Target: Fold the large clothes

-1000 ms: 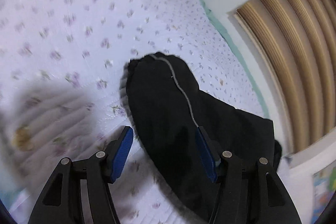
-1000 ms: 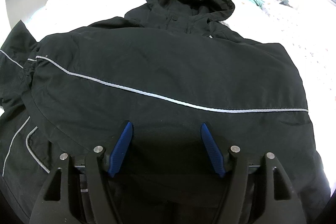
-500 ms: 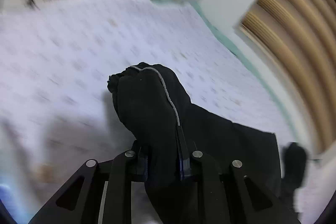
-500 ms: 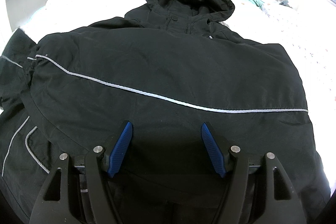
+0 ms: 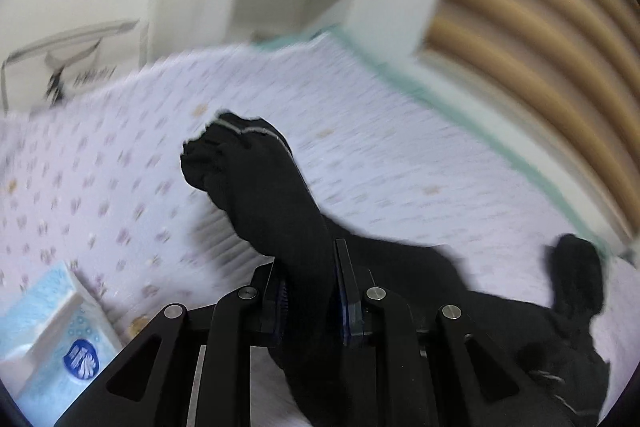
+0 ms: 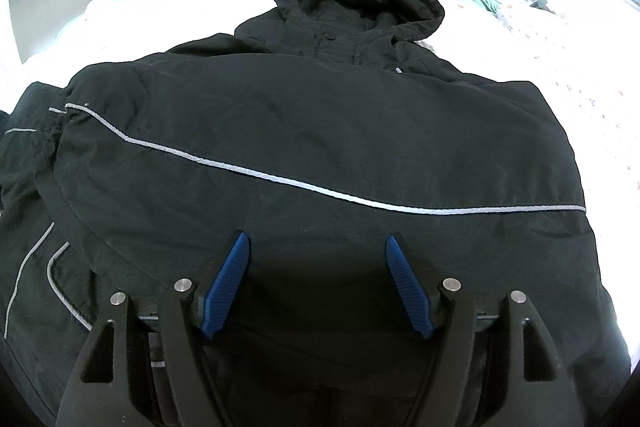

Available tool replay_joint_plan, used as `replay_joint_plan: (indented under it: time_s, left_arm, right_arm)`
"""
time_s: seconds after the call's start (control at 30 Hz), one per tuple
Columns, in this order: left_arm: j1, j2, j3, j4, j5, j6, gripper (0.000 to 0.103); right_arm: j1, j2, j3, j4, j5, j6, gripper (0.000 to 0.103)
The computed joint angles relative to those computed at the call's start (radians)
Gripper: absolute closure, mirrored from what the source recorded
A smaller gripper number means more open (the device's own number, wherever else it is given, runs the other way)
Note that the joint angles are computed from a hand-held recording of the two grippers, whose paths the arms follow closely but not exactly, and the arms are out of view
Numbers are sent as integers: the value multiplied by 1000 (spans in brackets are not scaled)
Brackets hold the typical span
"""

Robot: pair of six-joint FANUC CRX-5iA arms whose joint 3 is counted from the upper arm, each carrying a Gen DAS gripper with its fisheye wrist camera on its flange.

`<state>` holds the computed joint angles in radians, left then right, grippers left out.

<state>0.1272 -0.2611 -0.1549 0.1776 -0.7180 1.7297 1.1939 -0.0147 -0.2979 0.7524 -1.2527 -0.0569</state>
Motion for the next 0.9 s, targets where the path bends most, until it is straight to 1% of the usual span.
replay_joint_plan:
  time_s: [0.07,0.13,0.17,0.23,0.27,0.37,0.43,0.53,0.6,0.67,0.7,0.73,0.8,0.83,0.87,0.9]
  left_arm:
    - [-34,-33,-3,60,22,-73,83]
    - [-82,-59,-12,164,46,-177,83]
    - [-105,-61,-9,199,47,-210,83]
    - [-169,-53,-6,318,37,-307,84]
    - [-208,-44,5,339,34,-329,84]
    - [-317,-13,37,351,28,-354,84]
    - [-407,22,63,354,23,-379,84]
    - [-516,83,114,314,-10,-398,84]
    - [-594,147,164,260,-50,-375,84]
    - [-642,202,199,219,-85,-347,84]
    - [-666,245,219,207,-117,-336,84]
    - [-675,272,232,205,-141,-331,84]
    - [-692,340,262,200,-212,-307,83]
    - [-698,371,275,194,-249,-290,81]
    - [-695,391,282,197,-271,-294,79]
    - [-699,398,274,204,-275,-301,79]
  right_arm:
    - [1,0,0,3,-1,-7,29]
    - [4,0,7,1,-13,-13,29]
    - [7,-2,10,-1,-22,-17,29]
    - [18,-16,15,-2,-30,-33,29]
    - [24,-32,11,-3,-18,-40,29]
    - [54,-80,-3,7,-9,-73,29]
    - [79,-101,-5,20,-26,-78,29]
    - [103,-130,1,11,-48,-73,29]
    - [113,-163,-2,-5,-56,-91,29]
    - [118,-195,-15,-12,-46,-104,29]
    - [121,-210,-23,-17,-41,-109,29]
    - [125,-225,-30,-24,-42,-111,29]
    - [136,-239,-36,-36,-60,-112,29]
    - [138,-246,-42,-43,-67,-113,29]
    - [140,-255,-50,-49,-67,-116,29]
    - [140,-264,-59,-54,-64,-118,29]
